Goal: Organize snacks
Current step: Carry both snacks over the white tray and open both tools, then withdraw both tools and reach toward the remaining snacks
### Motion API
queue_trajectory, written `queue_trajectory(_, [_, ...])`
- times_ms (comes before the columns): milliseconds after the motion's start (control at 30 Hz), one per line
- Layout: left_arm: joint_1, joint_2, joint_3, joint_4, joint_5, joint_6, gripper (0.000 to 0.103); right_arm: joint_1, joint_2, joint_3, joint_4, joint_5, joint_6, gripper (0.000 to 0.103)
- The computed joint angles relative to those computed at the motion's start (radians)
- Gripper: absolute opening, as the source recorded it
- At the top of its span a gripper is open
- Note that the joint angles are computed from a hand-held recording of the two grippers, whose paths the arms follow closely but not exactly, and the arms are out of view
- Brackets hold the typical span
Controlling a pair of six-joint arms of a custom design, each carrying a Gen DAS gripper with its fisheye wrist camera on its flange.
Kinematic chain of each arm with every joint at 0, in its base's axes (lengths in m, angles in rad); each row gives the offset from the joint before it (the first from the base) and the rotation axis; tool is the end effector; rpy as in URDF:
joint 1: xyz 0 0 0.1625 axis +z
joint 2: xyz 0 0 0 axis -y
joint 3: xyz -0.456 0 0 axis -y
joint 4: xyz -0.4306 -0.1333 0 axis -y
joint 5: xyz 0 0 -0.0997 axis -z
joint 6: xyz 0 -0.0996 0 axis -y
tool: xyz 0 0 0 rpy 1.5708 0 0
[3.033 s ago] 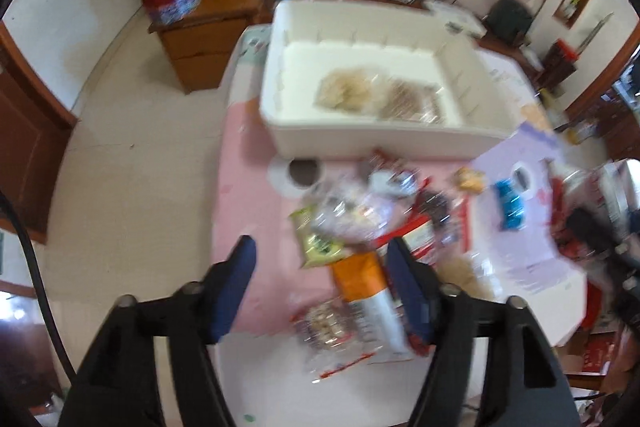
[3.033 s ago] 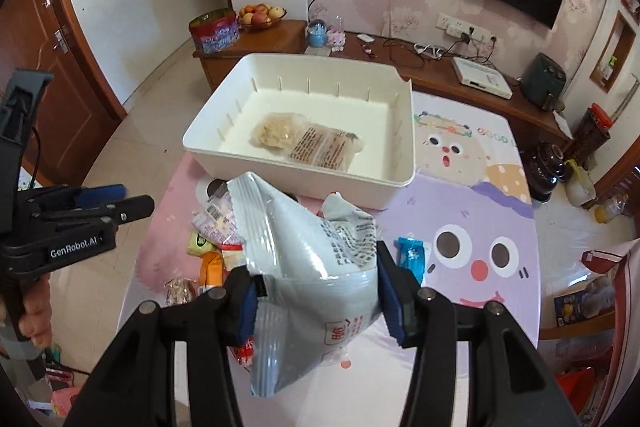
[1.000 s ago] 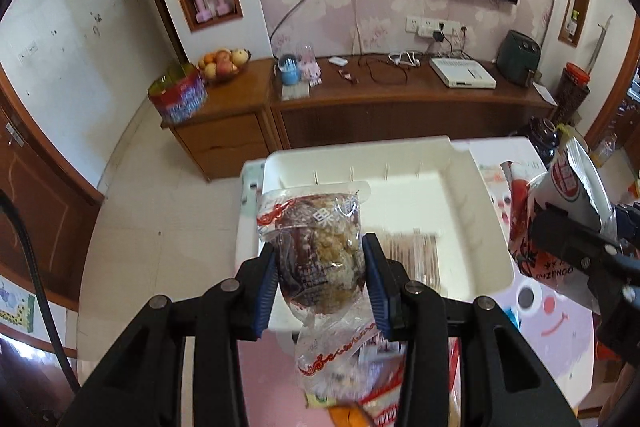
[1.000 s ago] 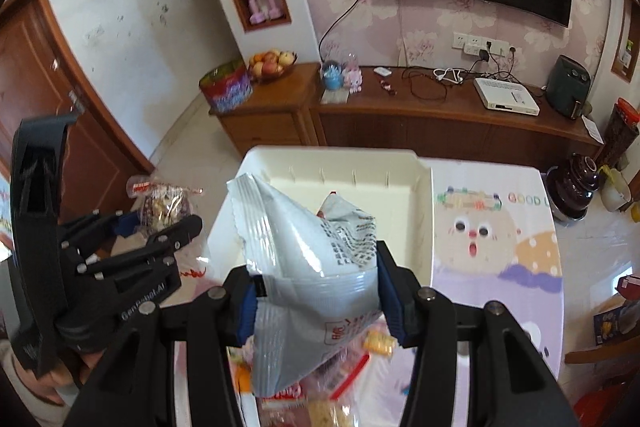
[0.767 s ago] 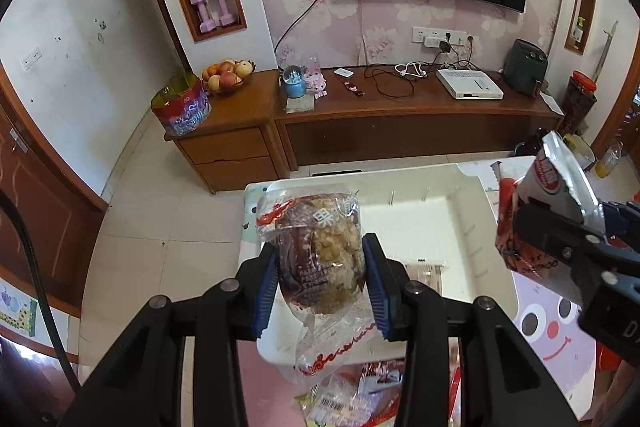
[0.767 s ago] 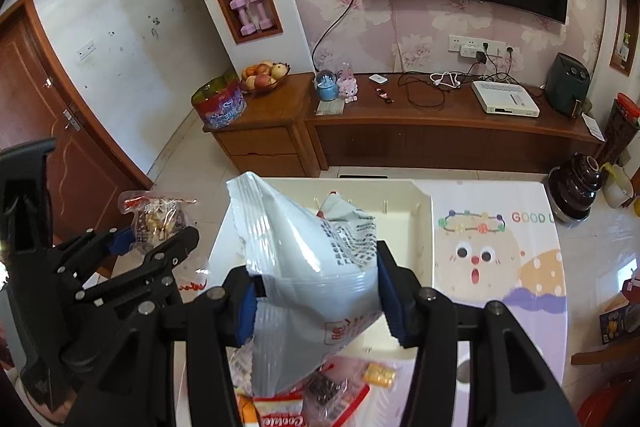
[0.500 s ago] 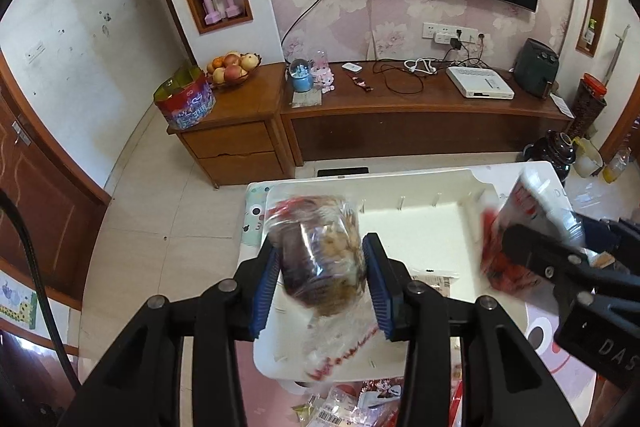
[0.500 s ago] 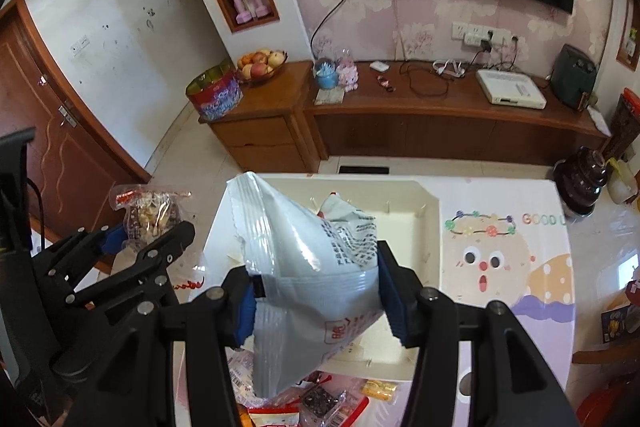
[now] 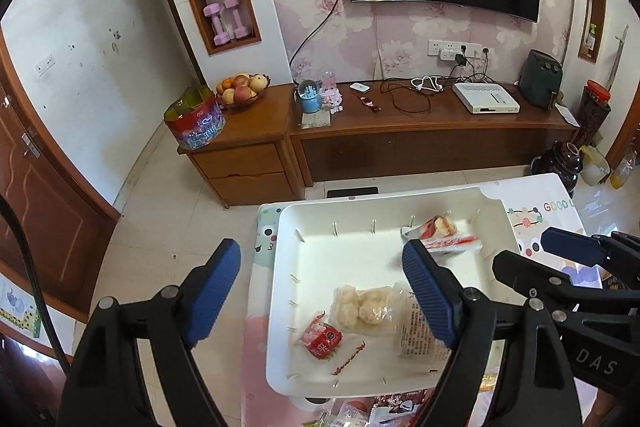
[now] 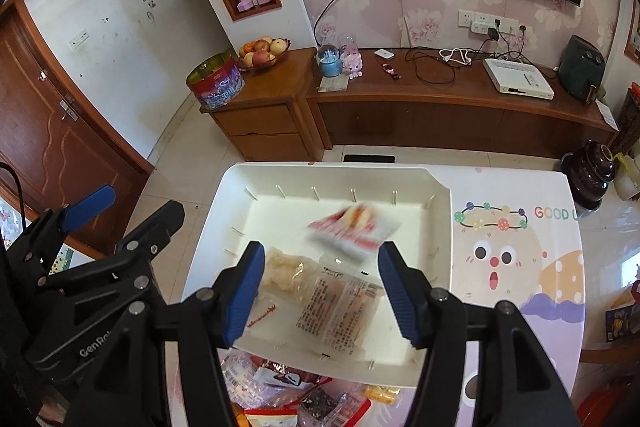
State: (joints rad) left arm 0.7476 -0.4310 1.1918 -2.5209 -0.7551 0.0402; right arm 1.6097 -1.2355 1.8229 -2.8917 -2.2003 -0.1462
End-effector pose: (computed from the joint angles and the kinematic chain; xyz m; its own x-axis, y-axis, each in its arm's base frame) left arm -0.4738 -0.7200 0.0078 -0.5370 0.4359 -0.7222 0.7424 0.6507 -0.1593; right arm 0.0994 -0.6330 0.3614 -0.8100 0.2504 0.5302 -0.1485 0.7871 -0.5986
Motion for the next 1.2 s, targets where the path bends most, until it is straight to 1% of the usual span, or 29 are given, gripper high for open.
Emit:
queue_trajectory(200, [-0.006,-0.022,0.020,0.010,-0.023,-0.003,0.082,0.004,-0.009,0.013,-0.009,-0.003,0.017,0.060])
queue_trajectory(333, [-0.022,-0.047,0.072,-0.042,-0.008,0.009,0.082,0.014,-0.029,0.040,-0.031,-0.011,0.027,0.060])
queue_trajectory(400, [-0.027,-0.063,0.096,-0.062,-0.016,0.008,0.082,0.022,-0.039,0.051,-0.037,-0.015,0.029,0.060])
queue_trajectory(500, [-0.030,-0.087,0.113,-0.031,-0.041,-0.023,0.080,0.039,-0.051,0.069,-0.054,-0.033,0.028,0.060])
queue_trajectory(600, [-0.037,-0.115,0.154,-0.052,-0.046,-0.027,0.079,0.057,-0.066,0.095,-0.070,-0.051,0.036,0.060])
queue_trajectory(733, [-0.046,-0.165,0.235,-0.109,-0.065,-0.039,0.079,0.083,-0.092,0.137,-0.076,-0.070,0.060,0.060])
queue_trajectory(867, [-0.053,-0.217,0.314,-0.121,-0.090,-0.063,0.079,0.113,-0.121,0.199,-0.094,-0.099,0.079,0.060])
queue_trajectory(967, [-0.063,-0.248,0.376,-0.138,-0.084,-0.054,0.079,0.128,-0.145,0.248,-0.096,-0.108,0.109,0.060])
queue_trajectory(1067, [-0.068,-0.287,0.448,-0.156,-0.114,-0.046,0.079,0.140,-0.167,0.301,-0.098,-0.115,0.139,0.060])
queue_trajectory(1200, [-0.066,-0.340,0.545,-0.159,-0.167,-0.080,0.079,0.145,-0.194,0.367,-0.093,-0.125,0.176,0.060])
